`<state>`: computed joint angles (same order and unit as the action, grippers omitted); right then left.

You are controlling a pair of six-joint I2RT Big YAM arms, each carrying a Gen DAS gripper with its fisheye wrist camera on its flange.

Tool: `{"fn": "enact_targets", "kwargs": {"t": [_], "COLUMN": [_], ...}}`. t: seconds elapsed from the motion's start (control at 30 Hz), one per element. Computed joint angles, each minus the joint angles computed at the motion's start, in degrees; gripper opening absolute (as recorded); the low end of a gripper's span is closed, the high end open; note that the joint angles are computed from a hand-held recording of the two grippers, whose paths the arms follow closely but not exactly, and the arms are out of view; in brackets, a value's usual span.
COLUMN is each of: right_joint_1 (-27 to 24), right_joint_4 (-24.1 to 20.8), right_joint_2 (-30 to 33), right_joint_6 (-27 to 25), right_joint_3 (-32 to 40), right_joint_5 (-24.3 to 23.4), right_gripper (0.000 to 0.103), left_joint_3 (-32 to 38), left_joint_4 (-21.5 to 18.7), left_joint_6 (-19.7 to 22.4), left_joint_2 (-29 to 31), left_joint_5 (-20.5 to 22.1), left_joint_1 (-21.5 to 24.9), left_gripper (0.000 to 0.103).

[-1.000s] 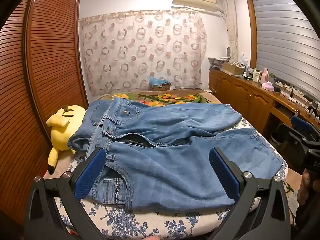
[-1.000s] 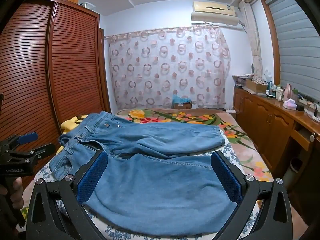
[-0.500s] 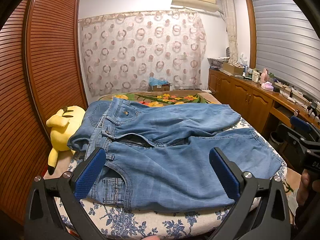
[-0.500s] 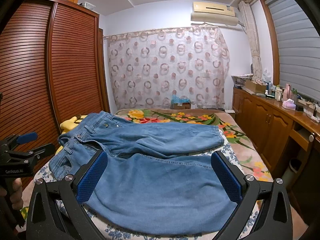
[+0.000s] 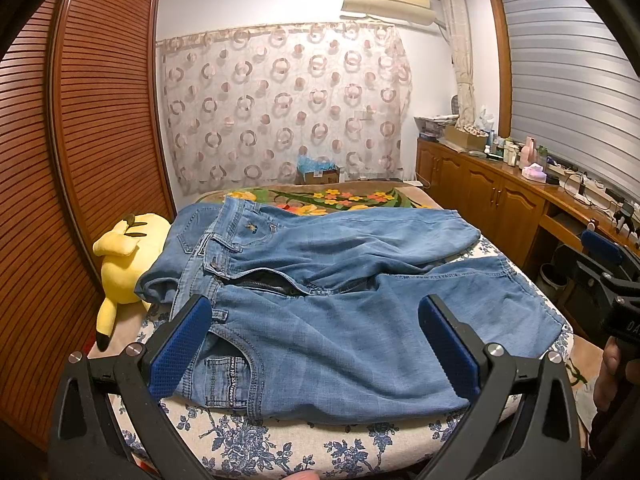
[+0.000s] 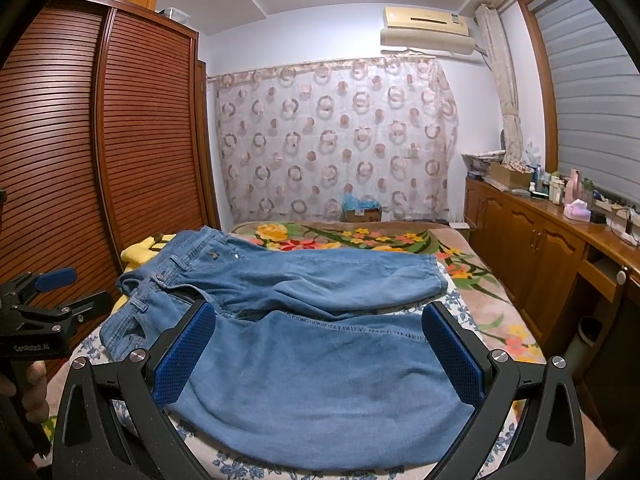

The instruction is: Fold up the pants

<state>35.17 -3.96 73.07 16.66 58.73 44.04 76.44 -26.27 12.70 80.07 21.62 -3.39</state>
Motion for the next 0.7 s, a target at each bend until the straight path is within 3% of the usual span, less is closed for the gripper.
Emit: {"fn": "enact_targets", "kwargs": {"t": [0.7], "right_joint_1": [0.25], "right_joint_4": [0.72], "right_joint_2": [0.2], "right_joint_6": [-0.33], "right_joint_3": [-0.02], "right_joint_5": [0.38], "right_gripper": [0.103], "left_joint_3": [-0.5], "left_joint_4": [0.65], "left_joint_6": [0.05], "left_joint_2": [-0.07], "left_joint_5": [-0.04], "left_joint_1": [0.0], "left_gripper": [0.103]}}
